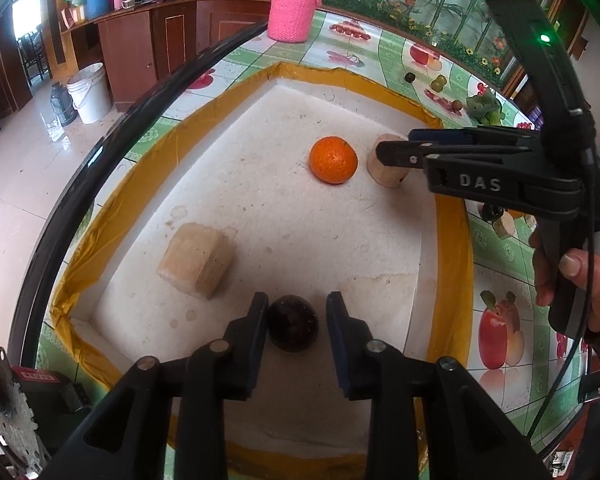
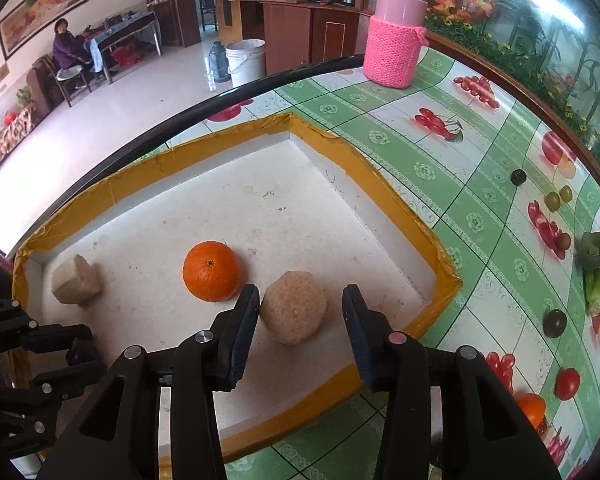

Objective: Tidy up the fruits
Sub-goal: 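Release the tan slice beside the orange while the left tool releases the plum, then grasp a red date with the right tool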

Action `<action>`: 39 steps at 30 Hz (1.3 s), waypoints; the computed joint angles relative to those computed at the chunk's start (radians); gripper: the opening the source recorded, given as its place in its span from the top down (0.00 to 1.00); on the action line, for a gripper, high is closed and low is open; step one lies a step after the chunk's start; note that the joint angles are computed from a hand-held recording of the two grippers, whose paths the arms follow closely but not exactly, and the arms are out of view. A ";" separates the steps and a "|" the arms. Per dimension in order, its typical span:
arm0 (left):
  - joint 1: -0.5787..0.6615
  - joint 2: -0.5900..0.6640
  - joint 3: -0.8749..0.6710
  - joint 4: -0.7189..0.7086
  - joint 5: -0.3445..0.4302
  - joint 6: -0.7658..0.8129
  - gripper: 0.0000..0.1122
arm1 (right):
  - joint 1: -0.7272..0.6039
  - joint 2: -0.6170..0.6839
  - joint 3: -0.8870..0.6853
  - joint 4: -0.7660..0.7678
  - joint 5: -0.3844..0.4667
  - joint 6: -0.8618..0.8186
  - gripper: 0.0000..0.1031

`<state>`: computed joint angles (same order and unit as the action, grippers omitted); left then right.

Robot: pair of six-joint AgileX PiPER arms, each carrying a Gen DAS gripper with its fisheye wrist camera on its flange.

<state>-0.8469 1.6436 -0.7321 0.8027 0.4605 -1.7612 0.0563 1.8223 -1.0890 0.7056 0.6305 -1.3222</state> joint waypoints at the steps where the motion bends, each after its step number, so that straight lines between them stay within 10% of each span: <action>1: -0.008 -0.004 -0.004 0.001 0.016 -0.004 0.63 | -0.013 -0.015 0.008 0.016 0.012 -0.013 0.58; 14: -0.135 -0.078 -0.073 0.020 0.233 -0.071 0.43 | -0.334 -0.226 0.153 0.081 0.121 -0.117 0.19; 32: -0.262 0.076 -0.360 -0.053 0.290 0.129 0.38 | -1.030 -0.287 0.349 -0.194 0.504 -0.638 0.21; 39: -0.268 0.102 -0.383 -0.077 0.269 0.143 0.37 | -1.031 -0.239 0.377 -0.300 0.493 -0.578 0.44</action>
